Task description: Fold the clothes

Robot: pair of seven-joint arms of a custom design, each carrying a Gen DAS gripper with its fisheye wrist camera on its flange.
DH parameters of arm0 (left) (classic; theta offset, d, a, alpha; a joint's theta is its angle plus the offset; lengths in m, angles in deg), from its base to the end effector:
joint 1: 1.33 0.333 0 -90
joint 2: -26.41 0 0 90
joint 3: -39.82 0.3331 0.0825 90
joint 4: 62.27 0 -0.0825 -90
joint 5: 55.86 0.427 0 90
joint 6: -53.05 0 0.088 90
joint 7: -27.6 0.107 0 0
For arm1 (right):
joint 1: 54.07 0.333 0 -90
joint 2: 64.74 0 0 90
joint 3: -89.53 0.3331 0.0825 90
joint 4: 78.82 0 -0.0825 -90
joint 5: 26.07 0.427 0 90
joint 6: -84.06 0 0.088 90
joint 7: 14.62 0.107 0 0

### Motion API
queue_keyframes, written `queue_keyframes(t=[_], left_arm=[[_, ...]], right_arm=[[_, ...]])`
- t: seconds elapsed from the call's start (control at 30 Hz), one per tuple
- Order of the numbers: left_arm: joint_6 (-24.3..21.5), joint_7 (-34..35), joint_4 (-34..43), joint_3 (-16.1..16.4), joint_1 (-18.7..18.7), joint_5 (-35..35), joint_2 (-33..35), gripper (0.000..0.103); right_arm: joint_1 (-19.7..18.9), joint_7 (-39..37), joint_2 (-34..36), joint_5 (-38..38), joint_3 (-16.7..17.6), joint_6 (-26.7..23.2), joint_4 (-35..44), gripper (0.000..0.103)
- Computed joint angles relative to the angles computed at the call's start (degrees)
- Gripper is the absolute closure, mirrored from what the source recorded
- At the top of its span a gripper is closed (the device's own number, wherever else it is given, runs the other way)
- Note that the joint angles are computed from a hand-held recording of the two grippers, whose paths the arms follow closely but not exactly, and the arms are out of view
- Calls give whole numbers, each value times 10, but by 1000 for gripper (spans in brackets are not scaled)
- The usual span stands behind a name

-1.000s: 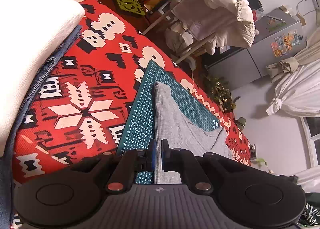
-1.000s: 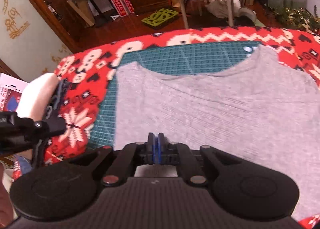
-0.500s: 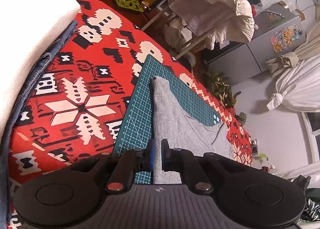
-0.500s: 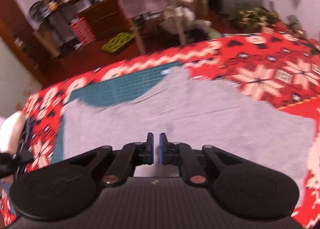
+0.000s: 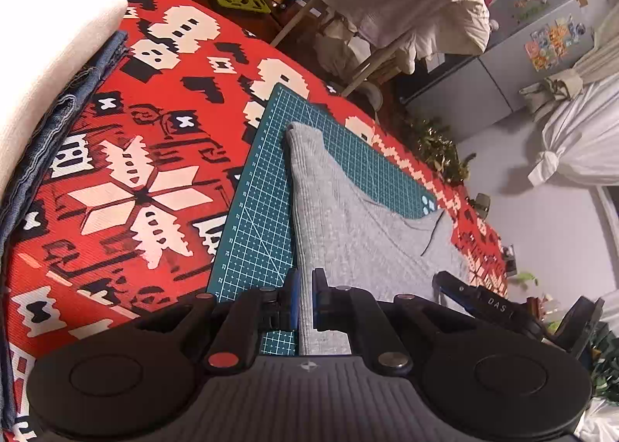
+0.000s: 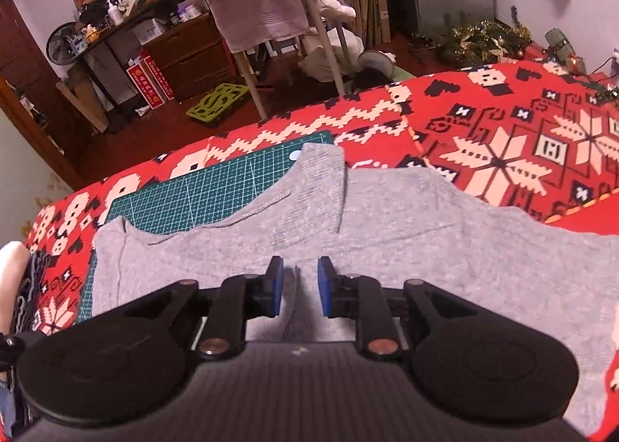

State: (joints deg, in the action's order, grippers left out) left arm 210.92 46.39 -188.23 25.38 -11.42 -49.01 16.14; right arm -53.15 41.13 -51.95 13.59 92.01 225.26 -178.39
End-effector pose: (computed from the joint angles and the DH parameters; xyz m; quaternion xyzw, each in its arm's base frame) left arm 0.5232 -0.2518 0.5406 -0.8472 0.3900 -0.3581 0.0443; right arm 0.7080 0.0387 0.5019 -0.7260 0.5849 -0.0669 0.3553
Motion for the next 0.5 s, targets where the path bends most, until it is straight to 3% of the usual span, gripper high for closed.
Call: queue_keyframes(t=[0.1,0.17,0.37,0.5], left_arm=[[-6,7,4,0,-3,-2,4,98],[-10,7,7,-1,-3,2,6,98],[-9,24,14,0,-11,0,13,98],[10,65,12,10,-26,-53,23,99]], right_arm=[[2,-1,0,1,2,4,-4,85],[5,-3,-4,-1,3,17,-11,101],[13,-10,-19,0,4,67,-31,103],[20,7,-17,-21,1,85,-36,103]])
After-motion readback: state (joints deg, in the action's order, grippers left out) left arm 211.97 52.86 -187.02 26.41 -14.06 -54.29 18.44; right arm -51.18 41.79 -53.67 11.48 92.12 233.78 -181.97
